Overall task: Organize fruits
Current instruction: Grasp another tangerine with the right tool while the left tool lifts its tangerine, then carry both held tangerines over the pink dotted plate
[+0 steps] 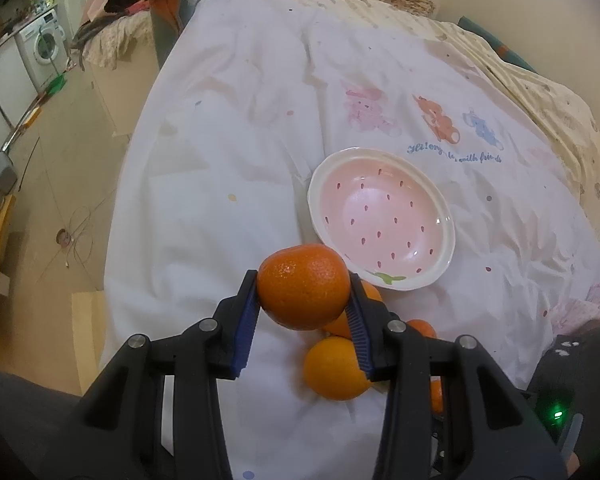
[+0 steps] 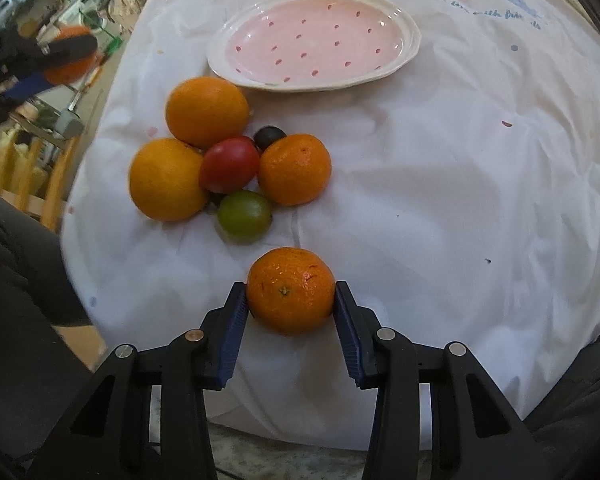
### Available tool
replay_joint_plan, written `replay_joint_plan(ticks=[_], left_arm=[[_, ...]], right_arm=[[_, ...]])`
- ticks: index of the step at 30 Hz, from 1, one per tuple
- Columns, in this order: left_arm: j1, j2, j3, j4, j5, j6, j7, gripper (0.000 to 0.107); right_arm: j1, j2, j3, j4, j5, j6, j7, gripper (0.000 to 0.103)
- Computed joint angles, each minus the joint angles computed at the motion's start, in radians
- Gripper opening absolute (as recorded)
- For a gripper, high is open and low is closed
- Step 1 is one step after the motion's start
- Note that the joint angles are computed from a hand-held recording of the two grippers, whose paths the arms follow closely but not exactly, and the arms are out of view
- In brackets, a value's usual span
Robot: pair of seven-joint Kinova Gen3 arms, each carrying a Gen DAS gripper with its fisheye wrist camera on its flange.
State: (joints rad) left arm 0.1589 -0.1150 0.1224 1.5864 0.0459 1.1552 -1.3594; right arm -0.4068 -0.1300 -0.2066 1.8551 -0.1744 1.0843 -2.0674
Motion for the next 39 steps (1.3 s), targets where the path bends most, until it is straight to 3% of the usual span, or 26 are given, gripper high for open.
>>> replay_joint_plan(ticks=[5, 14, 16, 24, 30, 39], left_arm=[[-0.001, 0.001, -0.002, -0.001, 0.002, 0.000, -0.003, 0.037], [0.014, 0.008, 0.025, 0.011, -0.065, -0.005, 0.038, 0.037], [0.021, 0.011, 0.034, 0.014, -0.089, -0.005, 0.059, 0.037], [0.031, 0.004, 0.028, 0.012, -0.082, -0.027, 0.058, 0.037], [0.033, 0.030, 0.029, -0.058, -0.090, 0.007, 0.059, 0.037], [0.058, 0.103, 0.033, -0.182, -0.128, 0.018, 0.056, 0.037]], right_arm=[[0.020, -0.061, 0.037, 0.038, -0.073, -0.053, 0.061, 0.045], [0.049, -0.119, 0.056, 0.056, -0.113, -0.090, 0.092, 0.045], [0.052, -0.107, 0.030, 0.049, -0.107, -0.123, 0.065, 0.044], [0.077, -0.179, 0.082, 0.060, -0.122, -0.210, 0.099, 0.045], [0.113, -0.198, 0.116, 0.035, -0.106, -0.265, 0.129, 0.044], [0.159, -0.126, 0.174, -0.055, -0.097, -0.282, 0.225, 0.045]])
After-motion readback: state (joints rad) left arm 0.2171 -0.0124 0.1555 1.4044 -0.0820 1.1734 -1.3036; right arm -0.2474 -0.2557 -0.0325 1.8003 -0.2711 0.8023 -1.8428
